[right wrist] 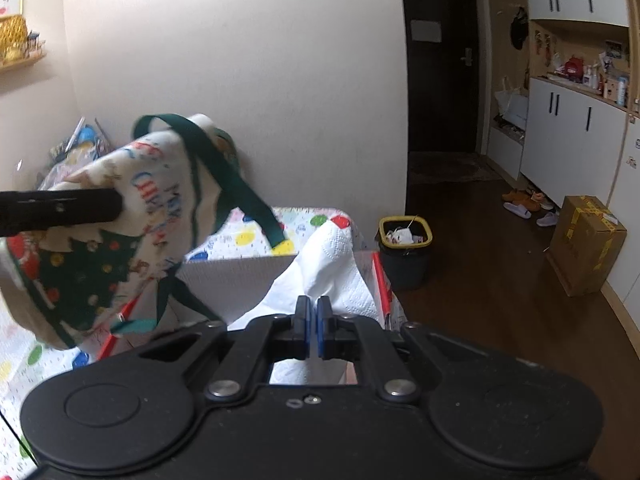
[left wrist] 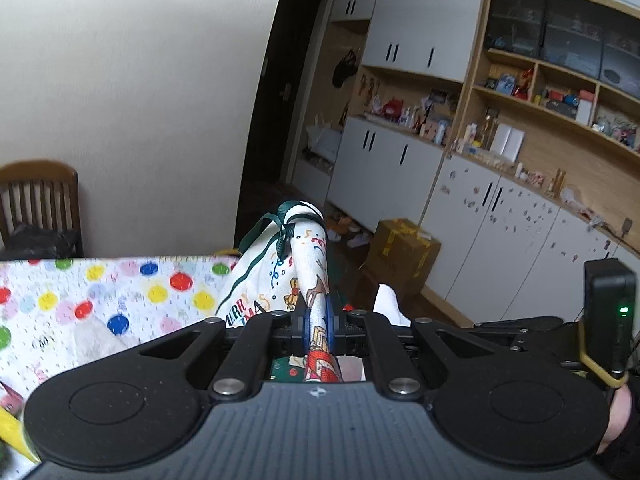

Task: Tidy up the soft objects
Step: 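Carry the tissue and Christmas bag into the red shoebox with both tools, then open both tools to drop tissue and bag in the box, then withdraw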

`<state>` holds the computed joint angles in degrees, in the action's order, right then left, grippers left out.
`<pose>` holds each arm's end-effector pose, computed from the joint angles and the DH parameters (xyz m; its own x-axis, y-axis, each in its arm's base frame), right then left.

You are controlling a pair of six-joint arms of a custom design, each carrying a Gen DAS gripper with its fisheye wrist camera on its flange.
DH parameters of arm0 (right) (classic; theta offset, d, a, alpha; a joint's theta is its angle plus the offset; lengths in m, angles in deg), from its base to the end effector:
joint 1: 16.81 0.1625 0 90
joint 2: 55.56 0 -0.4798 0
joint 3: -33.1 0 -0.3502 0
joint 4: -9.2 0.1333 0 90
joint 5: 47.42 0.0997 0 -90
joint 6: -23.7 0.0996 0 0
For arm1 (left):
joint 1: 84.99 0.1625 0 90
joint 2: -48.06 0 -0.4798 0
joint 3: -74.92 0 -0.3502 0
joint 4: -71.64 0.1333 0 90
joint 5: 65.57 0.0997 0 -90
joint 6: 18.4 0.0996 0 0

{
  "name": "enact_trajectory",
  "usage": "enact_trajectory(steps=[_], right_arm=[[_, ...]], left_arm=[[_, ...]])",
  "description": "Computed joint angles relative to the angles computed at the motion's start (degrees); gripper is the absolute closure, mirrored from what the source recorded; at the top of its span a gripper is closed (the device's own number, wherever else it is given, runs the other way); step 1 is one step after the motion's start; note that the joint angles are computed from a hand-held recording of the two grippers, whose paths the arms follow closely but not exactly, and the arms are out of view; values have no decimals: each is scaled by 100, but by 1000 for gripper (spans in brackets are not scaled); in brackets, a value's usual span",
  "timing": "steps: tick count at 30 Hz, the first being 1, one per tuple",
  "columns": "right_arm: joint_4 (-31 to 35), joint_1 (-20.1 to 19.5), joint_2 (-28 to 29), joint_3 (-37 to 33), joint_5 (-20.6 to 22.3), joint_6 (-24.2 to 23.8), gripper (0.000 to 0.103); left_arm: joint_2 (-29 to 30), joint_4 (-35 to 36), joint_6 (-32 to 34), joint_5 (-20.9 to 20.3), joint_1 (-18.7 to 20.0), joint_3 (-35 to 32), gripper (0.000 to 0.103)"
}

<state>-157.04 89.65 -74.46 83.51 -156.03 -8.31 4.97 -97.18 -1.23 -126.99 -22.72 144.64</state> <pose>0.3495 -0.8245 0.1380 -0.7179 -0.4062 0.5653 -0.6862 0.5496 -0.4766 -0.2091 -0.7867 0.3585 -0.8265 0.2310 -0.5134 0.5539 0.4966 -0.6683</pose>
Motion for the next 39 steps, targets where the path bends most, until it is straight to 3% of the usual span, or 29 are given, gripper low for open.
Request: enact_trajectory(steps=[15,30,34,39], right_arm=[[1414,-63,553,-1123,-307,-265,100],[1904,-79,752,-1449,-587,-376,98],[1723,-74,708,-1315,-678,-426,85],[1472,-77,629,-1139,-692,-418,58]], left_arm=[[475,787,-375,282,339,-386,96],[497,2006,-898,311,449,-409,95],[504,2029,-861,372,424,-389,95],[489,1980,-807,467,390,-329,94]])
